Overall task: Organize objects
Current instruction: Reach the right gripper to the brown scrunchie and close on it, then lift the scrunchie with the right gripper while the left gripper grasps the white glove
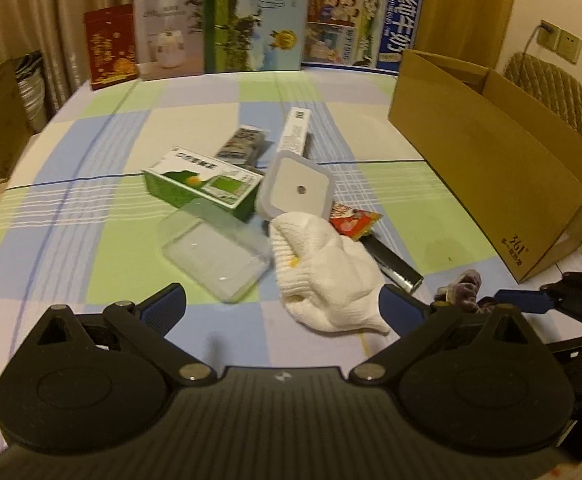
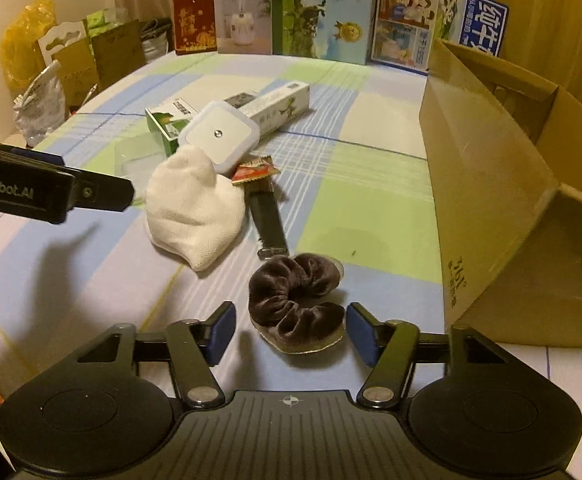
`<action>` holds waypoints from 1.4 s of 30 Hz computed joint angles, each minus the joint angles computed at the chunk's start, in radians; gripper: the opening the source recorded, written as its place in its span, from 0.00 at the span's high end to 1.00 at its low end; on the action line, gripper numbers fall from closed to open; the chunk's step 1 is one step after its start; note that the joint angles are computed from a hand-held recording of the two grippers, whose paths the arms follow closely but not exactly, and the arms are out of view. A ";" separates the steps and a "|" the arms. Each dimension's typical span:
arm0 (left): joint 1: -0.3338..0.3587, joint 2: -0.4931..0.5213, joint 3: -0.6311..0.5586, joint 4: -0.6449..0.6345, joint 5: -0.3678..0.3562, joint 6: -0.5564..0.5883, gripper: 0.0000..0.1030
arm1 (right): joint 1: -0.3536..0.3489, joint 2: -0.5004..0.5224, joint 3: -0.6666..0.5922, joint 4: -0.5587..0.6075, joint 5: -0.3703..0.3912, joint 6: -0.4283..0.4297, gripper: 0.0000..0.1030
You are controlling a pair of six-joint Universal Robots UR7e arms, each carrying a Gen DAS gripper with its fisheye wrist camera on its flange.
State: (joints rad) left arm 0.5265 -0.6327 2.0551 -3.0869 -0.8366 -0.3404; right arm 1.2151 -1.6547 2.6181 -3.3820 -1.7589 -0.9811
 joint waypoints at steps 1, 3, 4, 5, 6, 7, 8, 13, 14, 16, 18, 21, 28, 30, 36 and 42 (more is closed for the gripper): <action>0.005 0.009 -0.007 -0.011 -0.010 0.017 0.07 | 0.002 0.009 0.001 -0.017 -0.003 -0.003 0.55; 0.012 0.026 -0.021 -0.027 -0.020 0.044 0.11 | 0.000 0.018 -0.001 -0.030 -0.008 -0.010 0.64; 0.012 0.034 -0.023 -0.039 -0.023 0.054 0.15 | -0.003 0.017 -0.002 -0.025 -0.005 -0.009 0.65; 0.013 0.041 -0.028 -0.050 -0.027 0.065 0.18 | -0.004 0.013 -0.003 -0.018 -0.003 -0.007 0.68; 0.016 0.048 -0.034 -0.054 -0.033 0.073 0.20 | -0.005 0.012 -0.002 -0.017 0.000 -0.007 0.70; 0.019 0.053 -0.040 -0.053 -0.040 0.079 0.23 | -0.007 0.012 -0.002 -0.019 0.003 -0.008 0.71; 0.021 0.059 -0.047 -0.053 -0.046 0.086 0.26 | -0.010 0.009 -0.003 -0.013 0.009 -0.004 0.74; 0.024 0.082 -0.069 -0.051 -0.054 0.118 0.36 | -0.017 -0.016 -0.005 0.018 0.024 0.023 0.81; 0.025 0.086 -0.074 -0.050 -0.055 0.121 0.38 | -0.018 -0.020 -0.004 0.017 0.025 0.026 0.82; 0.029 0.091 -0.083 -0.037 -0.060 0.119 0.47 | -0.020 -0.024 -0.003 0.016 0.026 0.031 0.83; 0.027 0.097 -0.089 -0.022 -0.044 0.119 0.53 | -0.023 -0.029 -0.002 0.015 0.027 0.034 0.83; 0.021 0.104 -0.091 -0.017 -0.018 0.128 0.67 | -0.024 -0.033 -0.001 0.005 0.025 0.046 0.84; 0.006 0.077 -0.067 -0.017 -0.002 0.108 0.97 | -0.032 -0.065 0.012 -0.010 0.042 0.058 0.85; -0.003 0.067 -0.056 -0.006 0.005 0.097 0.97 | -0.032 -0.078 0.017 -0.006 0.046 0.056 0.85; -0.031 0.041 -0.020 -0.006 0.018 0.074 0.98 | -0.036 -0.117 0.036 0.007 0.066 0.055 0.85; -0.039 0.040 -0.022 0.034 0.026 0.053 0.93 | -0.027 -0.130 0.043 0.011 0.063 0.055 0.85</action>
